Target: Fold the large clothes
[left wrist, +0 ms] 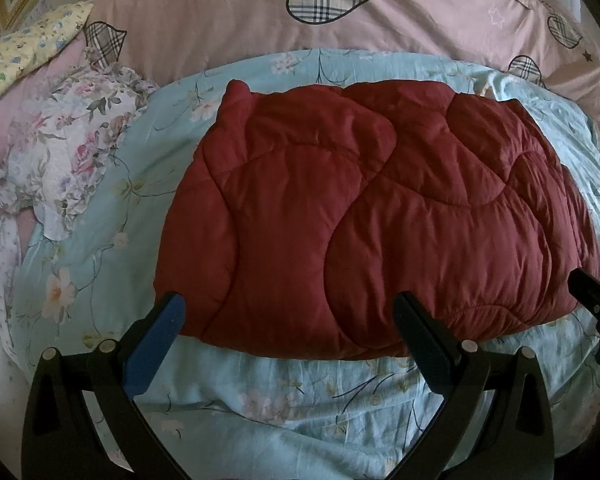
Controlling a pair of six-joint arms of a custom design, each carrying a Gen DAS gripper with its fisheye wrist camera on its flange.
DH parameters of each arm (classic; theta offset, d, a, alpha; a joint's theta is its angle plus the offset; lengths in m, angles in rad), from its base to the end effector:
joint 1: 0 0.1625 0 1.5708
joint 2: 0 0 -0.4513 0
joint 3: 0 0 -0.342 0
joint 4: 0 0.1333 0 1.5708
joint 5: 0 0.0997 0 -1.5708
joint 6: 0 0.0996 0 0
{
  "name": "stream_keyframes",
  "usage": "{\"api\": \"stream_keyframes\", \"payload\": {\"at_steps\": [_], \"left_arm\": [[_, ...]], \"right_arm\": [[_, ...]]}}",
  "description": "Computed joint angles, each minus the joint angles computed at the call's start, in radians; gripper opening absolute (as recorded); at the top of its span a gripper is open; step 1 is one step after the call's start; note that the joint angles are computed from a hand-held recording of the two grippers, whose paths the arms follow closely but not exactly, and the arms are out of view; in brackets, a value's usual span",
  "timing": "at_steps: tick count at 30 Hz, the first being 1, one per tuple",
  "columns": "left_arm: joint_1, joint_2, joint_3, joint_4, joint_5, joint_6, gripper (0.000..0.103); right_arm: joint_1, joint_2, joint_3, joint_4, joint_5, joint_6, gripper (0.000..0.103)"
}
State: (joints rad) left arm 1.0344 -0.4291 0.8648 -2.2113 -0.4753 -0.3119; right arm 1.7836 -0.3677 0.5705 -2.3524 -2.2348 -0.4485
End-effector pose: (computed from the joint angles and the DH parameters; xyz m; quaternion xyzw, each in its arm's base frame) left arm -0.2321 -0.8245 0.1816 0.0422 0.8498 -0.2927 0.4362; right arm 0.2567 -0.8474 0.2447 0.2062 -0.8872 0.2312 0.3419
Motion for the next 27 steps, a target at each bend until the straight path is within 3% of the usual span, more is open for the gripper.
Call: {"api": "stream_keyframes", "payload": {"at_steps": [27], "left_arm": [[-0.004,-0.003,0.003,0.002,0.033,-0.002,0.103]], "right_arm": [[0.005,-0.002,0.001,0.006,0.002,0.009,0.103]]}}
